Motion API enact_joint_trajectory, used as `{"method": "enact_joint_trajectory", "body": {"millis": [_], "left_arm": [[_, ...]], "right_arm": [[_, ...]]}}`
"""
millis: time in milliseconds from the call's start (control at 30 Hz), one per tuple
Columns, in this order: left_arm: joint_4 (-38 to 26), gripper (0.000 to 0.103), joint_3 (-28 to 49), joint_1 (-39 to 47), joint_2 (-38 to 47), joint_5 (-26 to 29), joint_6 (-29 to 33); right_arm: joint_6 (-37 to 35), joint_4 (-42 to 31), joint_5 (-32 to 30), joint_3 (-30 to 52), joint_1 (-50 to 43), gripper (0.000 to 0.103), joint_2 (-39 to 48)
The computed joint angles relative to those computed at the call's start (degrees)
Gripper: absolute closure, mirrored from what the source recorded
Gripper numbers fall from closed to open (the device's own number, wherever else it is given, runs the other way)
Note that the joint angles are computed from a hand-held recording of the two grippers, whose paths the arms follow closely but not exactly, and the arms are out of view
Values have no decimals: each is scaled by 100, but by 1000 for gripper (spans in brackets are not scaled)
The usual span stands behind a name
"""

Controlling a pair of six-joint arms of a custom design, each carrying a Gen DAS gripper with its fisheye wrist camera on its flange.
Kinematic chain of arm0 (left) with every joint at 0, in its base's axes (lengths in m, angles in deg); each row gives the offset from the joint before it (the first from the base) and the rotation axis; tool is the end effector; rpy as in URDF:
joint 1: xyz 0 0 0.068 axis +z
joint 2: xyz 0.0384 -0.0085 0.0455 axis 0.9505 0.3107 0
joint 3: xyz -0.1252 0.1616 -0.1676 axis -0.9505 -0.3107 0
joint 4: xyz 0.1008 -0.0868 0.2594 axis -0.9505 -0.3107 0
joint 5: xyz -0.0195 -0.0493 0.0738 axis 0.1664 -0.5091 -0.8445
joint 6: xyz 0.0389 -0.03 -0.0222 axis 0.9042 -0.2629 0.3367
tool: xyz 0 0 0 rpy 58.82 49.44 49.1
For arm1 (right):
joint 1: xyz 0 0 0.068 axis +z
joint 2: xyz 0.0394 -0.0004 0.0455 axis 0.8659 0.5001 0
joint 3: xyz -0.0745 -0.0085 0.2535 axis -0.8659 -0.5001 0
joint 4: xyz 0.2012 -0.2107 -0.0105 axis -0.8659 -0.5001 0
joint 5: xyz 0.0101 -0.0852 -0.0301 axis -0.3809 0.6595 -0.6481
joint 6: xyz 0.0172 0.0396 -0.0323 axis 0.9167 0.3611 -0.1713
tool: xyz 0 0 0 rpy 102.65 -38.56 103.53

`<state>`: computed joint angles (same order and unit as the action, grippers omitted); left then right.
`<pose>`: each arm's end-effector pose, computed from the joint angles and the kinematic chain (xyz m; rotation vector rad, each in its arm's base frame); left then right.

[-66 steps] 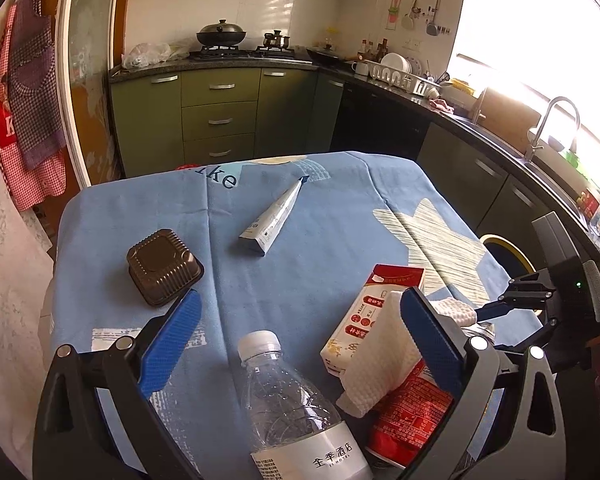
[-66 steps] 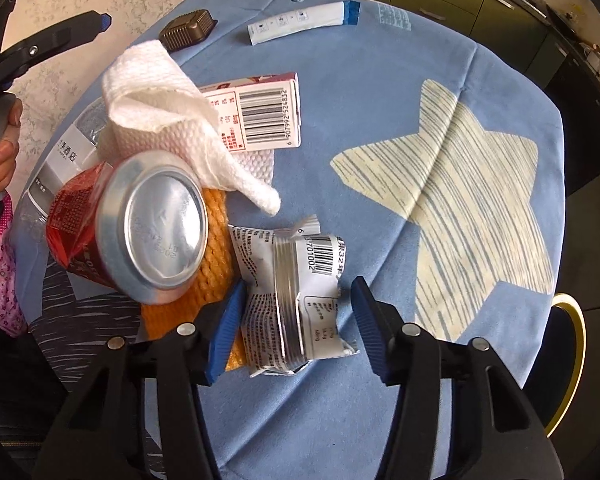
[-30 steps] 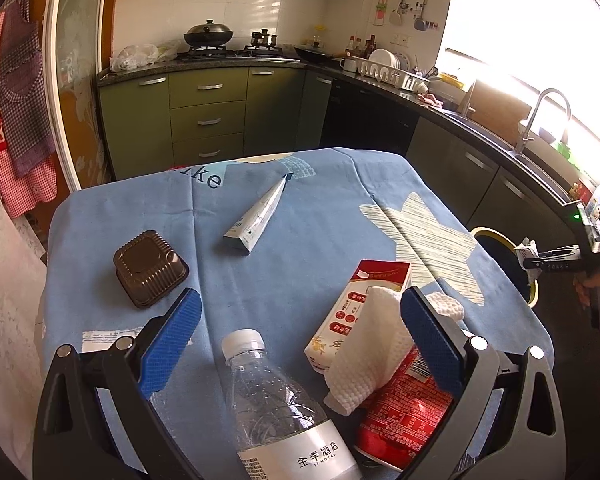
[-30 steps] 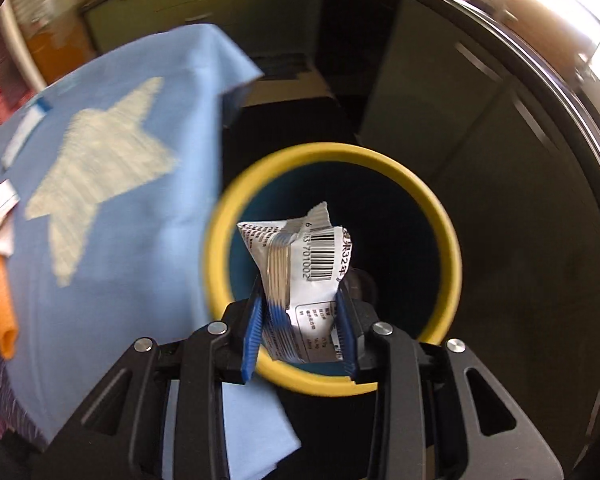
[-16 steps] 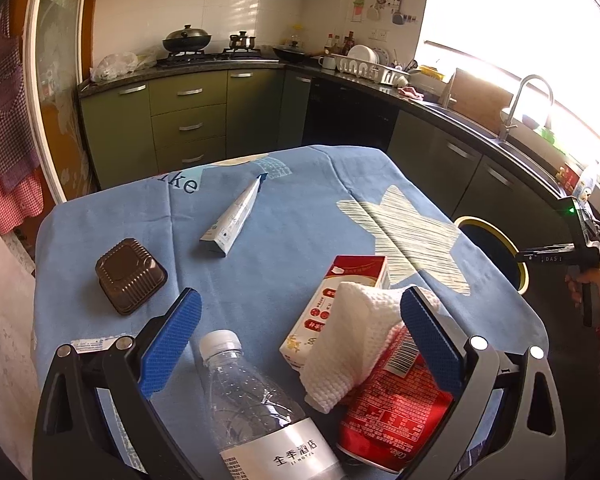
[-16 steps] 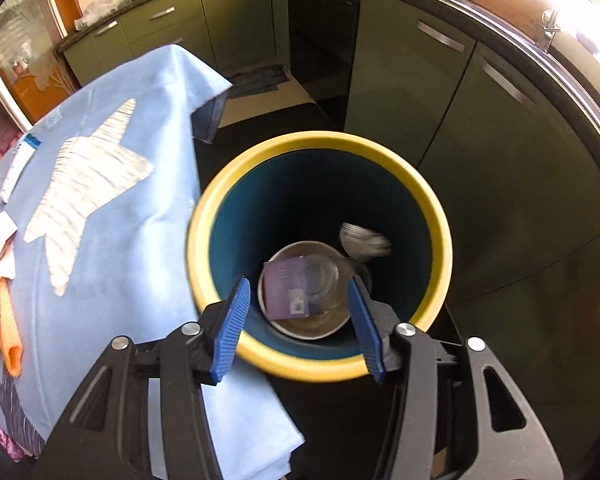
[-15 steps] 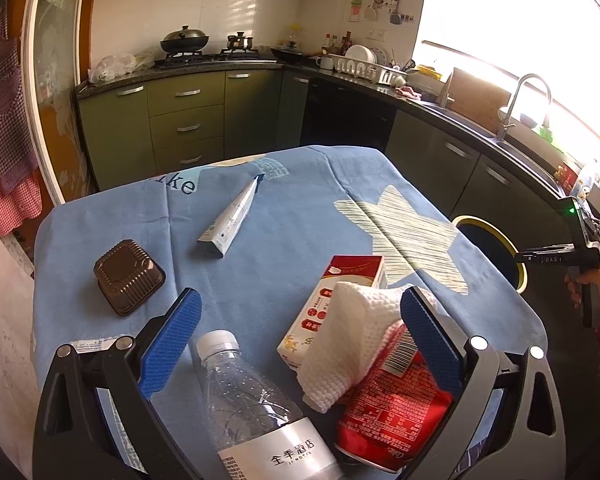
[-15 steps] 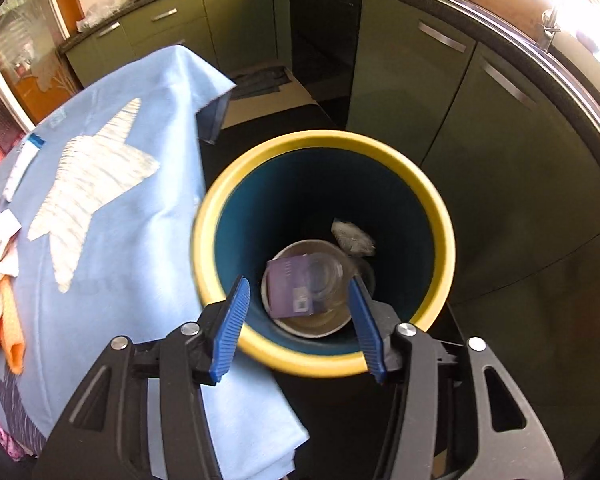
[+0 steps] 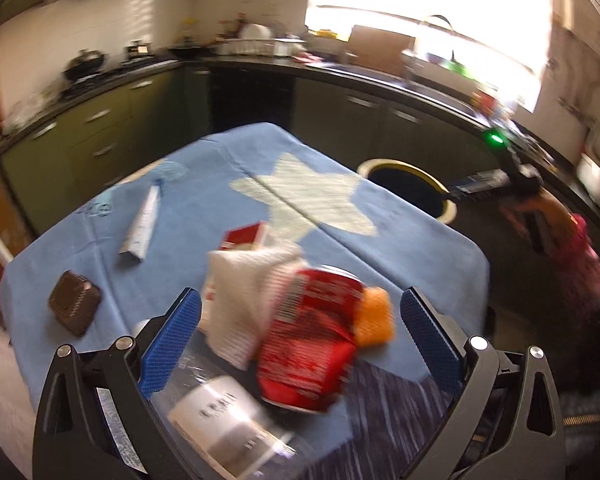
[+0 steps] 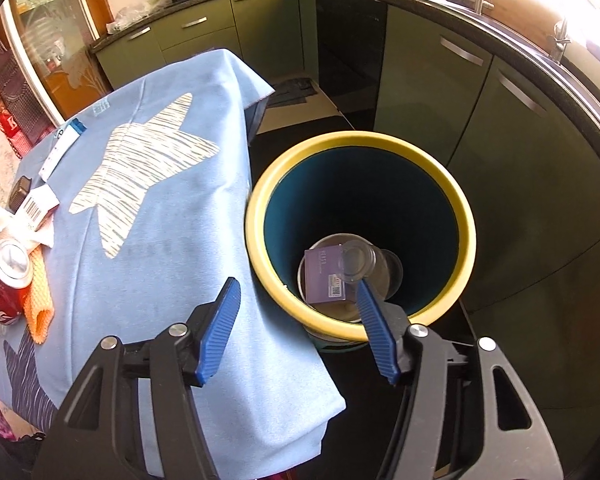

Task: Collect trash
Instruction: 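Grasp the red Coca-Cola can with the left gripper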

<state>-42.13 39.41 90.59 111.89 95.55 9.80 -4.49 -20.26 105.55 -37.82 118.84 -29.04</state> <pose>0.2271 0.0505 0.2257 1.1579 2.1432 -0.5804 0.1022 0.1366 0.1638 0.4516 2.5691 -0.0158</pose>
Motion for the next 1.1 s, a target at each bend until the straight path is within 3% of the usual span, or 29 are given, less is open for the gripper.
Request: {"method": "enact_joint_trajectory", "body": {"millis": [67,200,500,700,867,1100], "left_arm": [[-640,5,140,-73,60,-148,644],[-1027,5,164,-462,29,-503,923],[250,5,-12,-1674,443,-1476,-228],[501,5,132,-1922,950,-1807,-446],[667,6,-9,-2039,902,-1943,-563],[904,19,-259,-2081,701,-2230,-811]], "right_arm": [[41,68,-2,-24,78,45,23],[-2,309,-65,-88,94,45,102],[-23,504,-124,-153,186,43,136],[-37,609,-189,-321,133,42,27],[-180,866,-302,-426,29,42,81],[-370,1136,-393,-452,-78,41,207]]}}
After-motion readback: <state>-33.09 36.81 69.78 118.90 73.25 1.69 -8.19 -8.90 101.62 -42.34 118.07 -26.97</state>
